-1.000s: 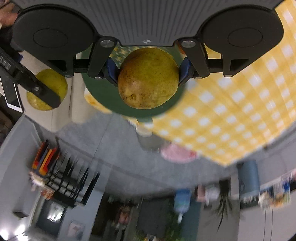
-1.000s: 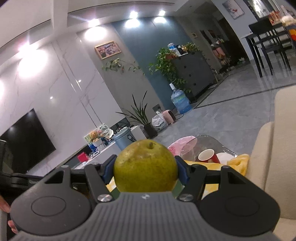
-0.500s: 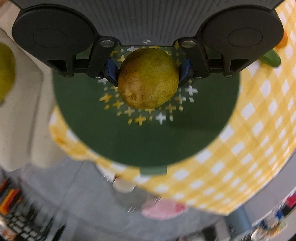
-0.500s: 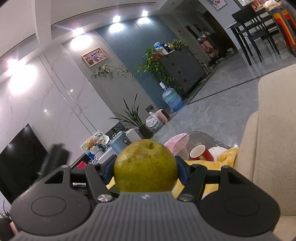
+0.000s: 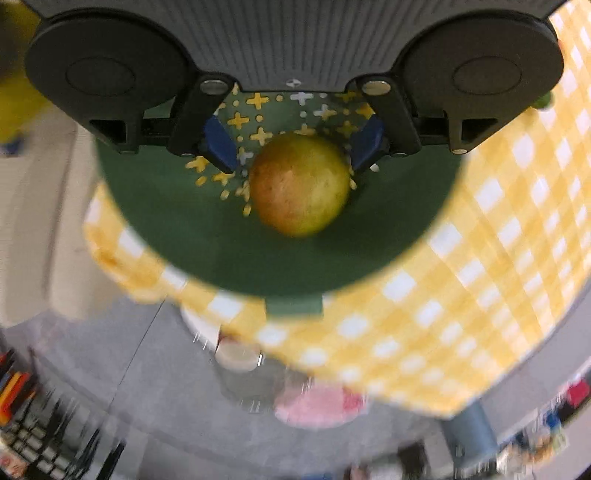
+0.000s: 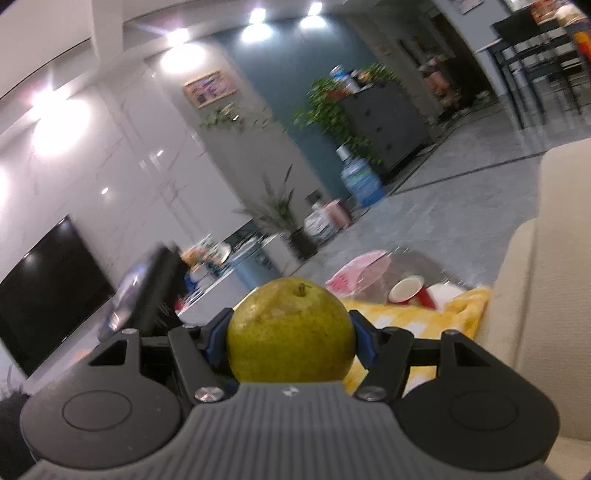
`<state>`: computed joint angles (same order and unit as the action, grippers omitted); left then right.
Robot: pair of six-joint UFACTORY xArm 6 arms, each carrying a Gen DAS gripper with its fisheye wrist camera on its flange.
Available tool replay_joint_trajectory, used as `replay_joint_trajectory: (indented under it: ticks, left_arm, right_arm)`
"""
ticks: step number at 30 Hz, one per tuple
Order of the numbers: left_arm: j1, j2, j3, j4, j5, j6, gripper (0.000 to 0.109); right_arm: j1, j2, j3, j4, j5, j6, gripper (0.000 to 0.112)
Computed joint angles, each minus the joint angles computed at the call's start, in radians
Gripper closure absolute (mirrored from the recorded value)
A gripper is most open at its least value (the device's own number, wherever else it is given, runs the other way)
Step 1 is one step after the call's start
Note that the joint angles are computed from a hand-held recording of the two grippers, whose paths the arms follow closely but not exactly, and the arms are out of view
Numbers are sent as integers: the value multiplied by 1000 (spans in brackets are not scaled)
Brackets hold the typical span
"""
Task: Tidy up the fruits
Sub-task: 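Lower the green pear into the bowl beside the brownish pear, open right tool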
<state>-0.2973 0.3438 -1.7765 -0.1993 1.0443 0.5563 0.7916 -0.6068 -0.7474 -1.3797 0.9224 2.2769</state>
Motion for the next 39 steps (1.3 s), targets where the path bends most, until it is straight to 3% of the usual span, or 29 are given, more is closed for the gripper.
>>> replay_joint_trajectory:
  ticks: [3, 5, 9, 12, 16, 18, 20, 23, 25, 30, 34, 39]
  left_arm:
    - [34, -204, 262, -117, -280, 158, 23]
    - [72, -323, 400, -241, -423, 259, 21]
    - [173, -474, 553, -340, -523, 302, 20]
    - [268, -544, 631, -371, -487, 359, 20]
    - [398, -589, 715, -291, -405, 255, 20]
    - [470, -581, 713, -327, -318, 230, 21]
    - [528, -543, 674, -335, -212, 195, 22]
    - [567, -484, 599, -301, -105, 168, 22]
    - [576, -485, 602, -289, -101, 170, 22]
    - [611, -462, 574, -326, -37, 231, 22]
    - [621, -467, 581, -357, -12, 271, 22]
    - [625, -459, 580, -398, 9, 296, 22]
  right_arm:
    - [-22, 35, -23, -20, -79, -49, 49]
    - [-50, 63, -47, 0, -151, -95, 49]
    - [-104, 169, -149, 176, -264, -333, 49]
    - [-94, 260, -262, 355, -211, -602, 49]
    - [-134, 339, -395, 681, -128, -910, 49]
    - [-172, 385, -447, 837, -100, -1000, 49]
    - [-193, 457, -543, 943, -5, -1141, 49]
    - [-227, 488, -569, 1095, 6, -1292, 49]
    - [-229, 537, -636, 1133, 87, -1363, 49]
    - [-189, 740, -919, 1107, 394, -1488, 49]
    - [-202, 820, -1014, 1138, 479, -1511, 49]
    - [-211, 840, -1042, 1141, 503, -1459, 49]
